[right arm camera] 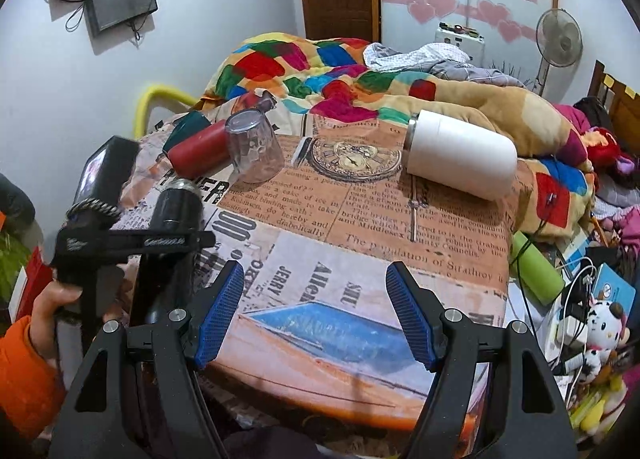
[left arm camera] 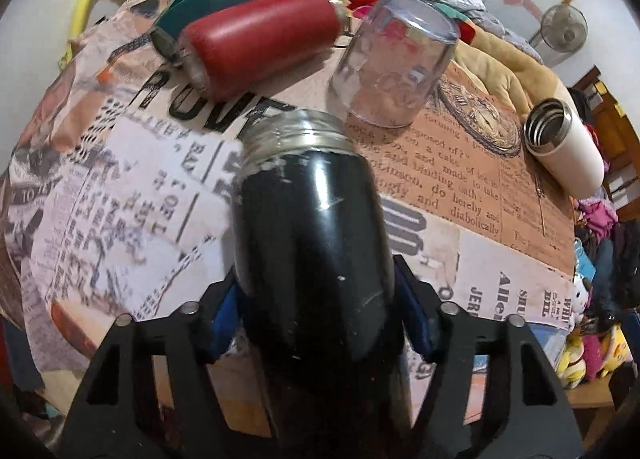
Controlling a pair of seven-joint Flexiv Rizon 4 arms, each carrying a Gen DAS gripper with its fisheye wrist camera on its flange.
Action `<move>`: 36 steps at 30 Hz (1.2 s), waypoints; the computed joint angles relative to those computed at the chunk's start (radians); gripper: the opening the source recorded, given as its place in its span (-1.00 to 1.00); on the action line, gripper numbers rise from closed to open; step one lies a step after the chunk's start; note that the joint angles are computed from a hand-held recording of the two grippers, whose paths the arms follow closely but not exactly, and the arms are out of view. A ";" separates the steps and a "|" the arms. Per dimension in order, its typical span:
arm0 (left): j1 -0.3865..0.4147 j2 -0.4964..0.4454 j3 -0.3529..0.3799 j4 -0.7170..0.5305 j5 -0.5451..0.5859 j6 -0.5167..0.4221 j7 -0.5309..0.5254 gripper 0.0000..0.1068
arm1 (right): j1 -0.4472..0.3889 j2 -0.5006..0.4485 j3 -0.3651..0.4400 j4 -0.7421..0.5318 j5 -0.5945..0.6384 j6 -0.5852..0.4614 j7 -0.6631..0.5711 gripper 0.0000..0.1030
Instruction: Flip cup upright
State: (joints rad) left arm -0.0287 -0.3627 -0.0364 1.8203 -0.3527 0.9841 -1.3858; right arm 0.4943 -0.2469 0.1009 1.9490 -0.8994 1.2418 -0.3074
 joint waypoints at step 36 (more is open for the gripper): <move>-0.089 0.081 -0.060 -0.039 -0.040 0.354 0.276 0.19 | -0.028 0.008 -0.011 -0.018 -0.080 -0.015 0.092 0.37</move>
State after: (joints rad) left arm -0.1177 -0.2822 -0.0966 1.7814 -0.3923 1.3379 -1.1096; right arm 0.4665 -0.2394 0.0900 1.9307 -0.9790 1.2273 -0.2151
